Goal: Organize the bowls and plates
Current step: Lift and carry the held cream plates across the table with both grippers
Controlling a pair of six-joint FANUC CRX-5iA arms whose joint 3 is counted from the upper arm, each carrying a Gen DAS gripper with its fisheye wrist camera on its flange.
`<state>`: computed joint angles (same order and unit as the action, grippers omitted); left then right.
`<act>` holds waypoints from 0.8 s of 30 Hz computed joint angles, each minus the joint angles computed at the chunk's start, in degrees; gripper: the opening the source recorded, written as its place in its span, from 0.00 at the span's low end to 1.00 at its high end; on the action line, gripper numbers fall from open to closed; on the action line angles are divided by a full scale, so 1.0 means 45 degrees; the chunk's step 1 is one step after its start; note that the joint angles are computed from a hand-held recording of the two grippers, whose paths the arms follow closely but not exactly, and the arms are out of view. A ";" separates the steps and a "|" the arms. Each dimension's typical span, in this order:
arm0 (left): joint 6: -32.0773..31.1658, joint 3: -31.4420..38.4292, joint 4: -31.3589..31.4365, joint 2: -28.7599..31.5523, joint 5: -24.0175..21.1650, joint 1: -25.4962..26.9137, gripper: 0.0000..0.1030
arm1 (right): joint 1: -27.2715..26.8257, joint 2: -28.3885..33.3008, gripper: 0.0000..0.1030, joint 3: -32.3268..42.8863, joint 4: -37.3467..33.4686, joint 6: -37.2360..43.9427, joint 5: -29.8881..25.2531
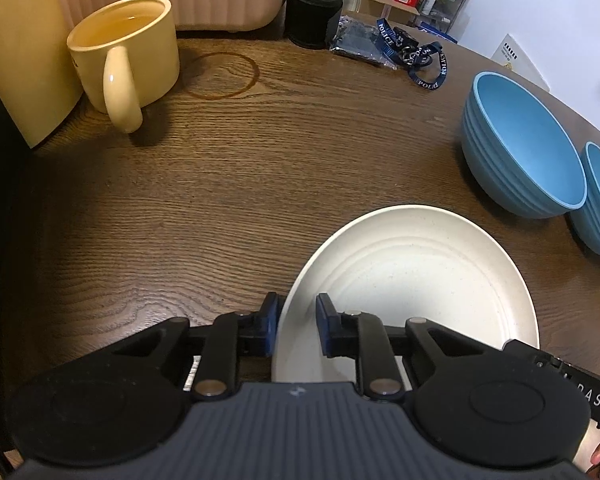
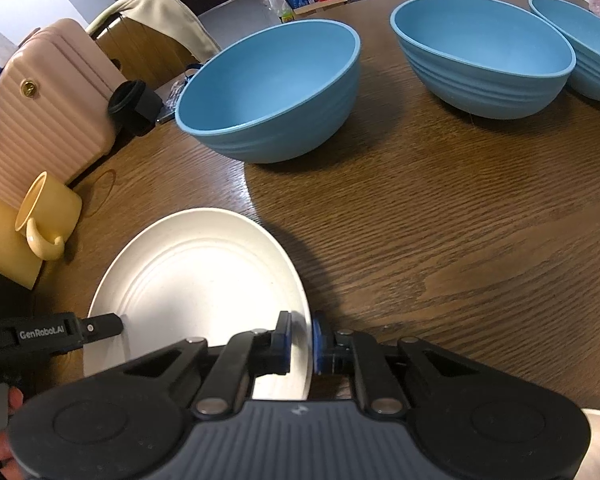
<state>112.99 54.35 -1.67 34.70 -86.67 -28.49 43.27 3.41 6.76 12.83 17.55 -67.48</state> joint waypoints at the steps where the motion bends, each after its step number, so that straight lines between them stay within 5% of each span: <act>1: -0.0012 -0.0017 -0.0028 -0.0030 -0.0001 -0.0013 0.20 | 0.0037 -0.0003 0.10 -0.0011 0.0044 -0.0037 -0.0012; 24: -0.0450 -0.1744 -0.0101 -0.1334 0.0981 0.0194 0.17 | 0.1089 -0.0507 0.06 -0.0605 0.1293 -0.1383 0.0140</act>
